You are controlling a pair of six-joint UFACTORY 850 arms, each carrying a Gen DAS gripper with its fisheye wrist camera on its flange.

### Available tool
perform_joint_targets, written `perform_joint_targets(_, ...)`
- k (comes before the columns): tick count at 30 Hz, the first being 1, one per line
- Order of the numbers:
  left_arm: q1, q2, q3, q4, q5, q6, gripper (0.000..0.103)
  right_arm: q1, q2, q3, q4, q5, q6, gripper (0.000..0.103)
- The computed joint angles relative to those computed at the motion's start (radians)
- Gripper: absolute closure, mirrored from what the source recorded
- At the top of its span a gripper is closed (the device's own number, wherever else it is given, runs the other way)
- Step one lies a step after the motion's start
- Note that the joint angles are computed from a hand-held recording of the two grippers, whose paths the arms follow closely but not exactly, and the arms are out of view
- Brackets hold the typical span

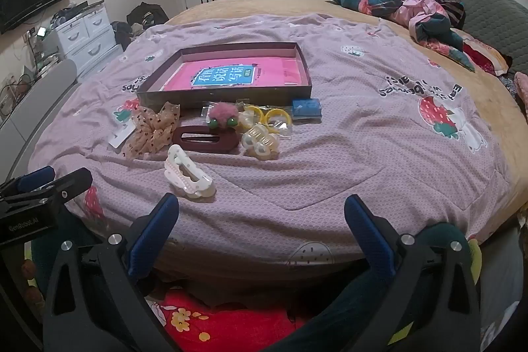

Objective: Organize jewelry

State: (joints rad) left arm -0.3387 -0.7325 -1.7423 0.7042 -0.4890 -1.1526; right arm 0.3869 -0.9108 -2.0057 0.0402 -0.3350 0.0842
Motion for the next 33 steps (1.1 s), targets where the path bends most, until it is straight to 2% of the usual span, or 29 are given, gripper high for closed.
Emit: perform_joint_targets(33, 0.0, -0.001, -0.002, -0.005, -0.004, 0.003, 0.008, 0.001, 0.005, 0.009, 0.008, 0.006, -0.004, 0.004)
